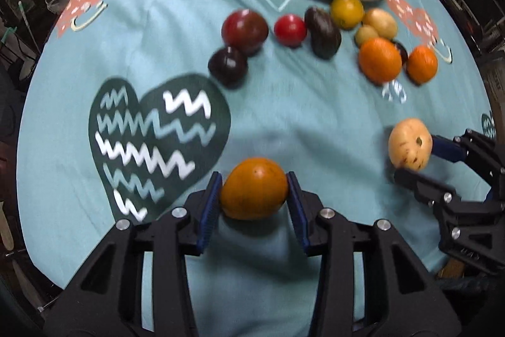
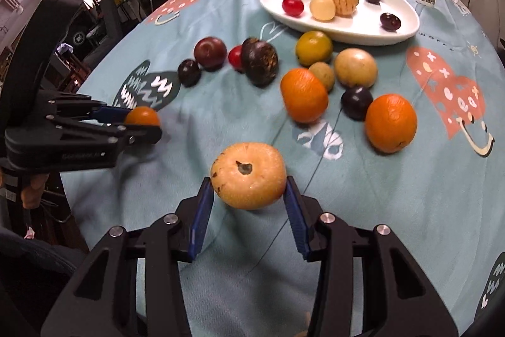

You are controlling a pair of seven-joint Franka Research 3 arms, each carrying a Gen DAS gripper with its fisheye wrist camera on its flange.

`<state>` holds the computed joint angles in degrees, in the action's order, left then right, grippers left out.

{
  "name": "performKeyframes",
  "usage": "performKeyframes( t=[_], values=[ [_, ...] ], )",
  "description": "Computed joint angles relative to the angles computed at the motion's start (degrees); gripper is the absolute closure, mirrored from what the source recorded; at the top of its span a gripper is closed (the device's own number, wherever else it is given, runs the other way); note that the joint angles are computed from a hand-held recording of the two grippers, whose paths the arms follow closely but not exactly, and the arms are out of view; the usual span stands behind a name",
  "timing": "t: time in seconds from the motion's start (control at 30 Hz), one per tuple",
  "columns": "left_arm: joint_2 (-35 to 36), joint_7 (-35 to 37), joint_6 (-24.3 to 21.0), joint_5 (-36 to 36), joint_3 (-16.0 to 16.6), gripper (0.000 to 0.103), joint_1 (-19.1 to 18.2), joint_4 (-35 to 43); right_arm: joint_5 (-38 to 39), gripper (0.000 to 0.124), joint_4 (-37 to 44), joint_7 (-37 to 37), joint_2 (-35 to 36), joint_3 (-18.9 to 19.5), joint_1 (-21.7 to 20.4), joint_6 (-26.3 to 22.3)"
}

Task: Organize fruits
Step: 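Grasp the tan round pear with the right tool while the left grasps an orange-brown fruit, then carry both fruits onto the white plate and open both tools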

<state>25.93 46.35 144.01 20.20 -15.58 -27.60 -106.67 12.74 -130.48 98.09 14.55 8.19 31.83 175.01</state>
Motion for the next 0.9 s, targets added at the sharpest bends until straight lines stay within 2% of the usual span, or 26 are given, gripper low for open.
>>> performKeyframes(
  t=[0.2,0.3,0.37,0.47,0.63,0.77,0.9],
  values=[
    [0.5,1.1,-0.1,1.7,0.5,0.062,-0.7,3.4,-0.9,0.078,-0.7,1.3,-0.5,-0.9,1.0,0.1],
    [1.8,3.0,0.7,2.7,0.4,0.062,-1.1,6.7,0.1,0.078,-0.9,0.3,-1.1,0.2,-0.2,1.0],
    [3.7,4.2,-0.2,2.8,0.4,0.062,-1.8,9.8,-2.0,0.078,-0.6,2.3,-1.0,-2.2,1.7,0.4],
    [6.2,6.2,-1.8,1.8,0.0,0.062,-2.5,12.9,-2.1,0.078,-1.1,3.2,-1.2,-2.0,1.6,1.2],
    [6.7,6.5,-3.6,2.4,0.9,0.062,-3.9,12.5,-1.8,0.078,-1.2,4.1,-1.0,-1.7,1.0,0.4],
    [6.8,6.8,-3.5,3.5,1.4,0.062,-4.3,12.5,-0.8,0.078,-0.8,3.5,-0.5,-0.4,0.0,-1.1],
    [7.1,7.4,-3.0,5.6,2.1,0.062,-5.0,13.8,-1.2,0.078,-0.5,3.7,-0.3,-0.7,0.2,-1.0]
  ],
)
